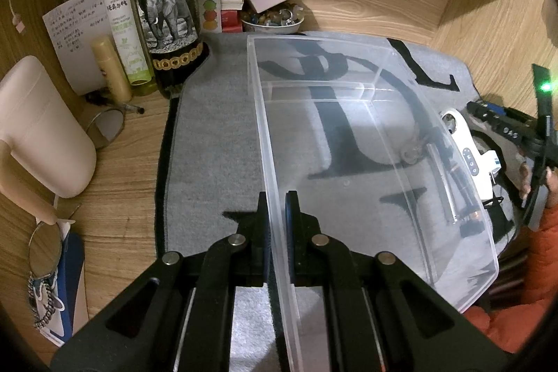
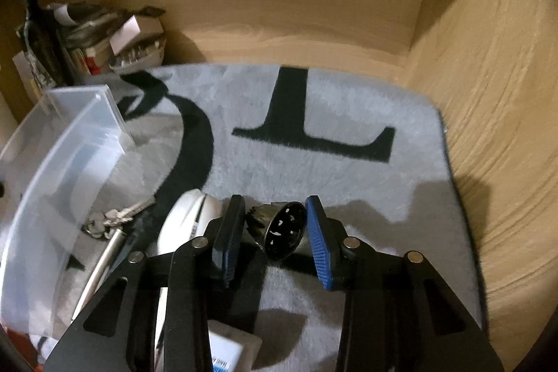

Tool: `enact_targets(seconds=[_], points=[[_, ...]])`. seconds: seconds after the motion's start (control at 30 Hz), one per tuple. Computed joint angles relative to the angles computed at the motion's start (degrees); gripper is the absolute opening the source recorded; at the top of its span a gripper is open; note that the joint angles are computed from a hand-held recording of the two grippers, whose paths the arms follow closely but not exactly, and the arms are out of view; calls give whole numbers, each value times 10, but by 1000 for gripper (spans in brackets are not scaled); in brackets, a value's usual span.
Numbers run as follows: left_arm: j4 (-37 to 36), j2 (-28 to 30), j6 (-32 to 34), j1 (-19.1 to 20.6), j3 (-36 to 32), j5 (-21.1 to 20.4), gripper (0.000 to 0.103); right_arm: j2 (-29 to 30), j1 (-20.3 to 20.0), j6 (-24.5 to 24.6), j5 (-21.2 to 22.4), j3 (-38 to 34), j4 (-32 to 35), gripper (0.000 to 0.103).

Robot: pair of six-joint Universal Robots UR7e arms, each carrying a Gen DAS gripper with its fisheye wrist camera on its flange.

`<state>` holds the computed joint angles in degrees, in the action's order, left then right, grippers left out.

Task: Organize rigid objects
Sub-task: 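Close the right tool on the black round cap, then carry the black cap over the clear box and open the right tool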

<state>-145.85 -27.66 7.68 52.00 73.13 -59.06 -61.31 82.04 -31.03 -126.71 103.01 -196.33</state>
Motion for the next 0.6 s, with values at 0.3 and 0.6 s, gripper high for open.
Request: enact_targets(seconds=[0.3, 0.6], points=[[-19, 1, 7, -2, 7, 9, 7, -10, 38, -35, 28, 24, -59, 33], [-32, 2, 16, -3, 12, 11, 7, 8, 75, -68, 79, 19, -71, 33]])
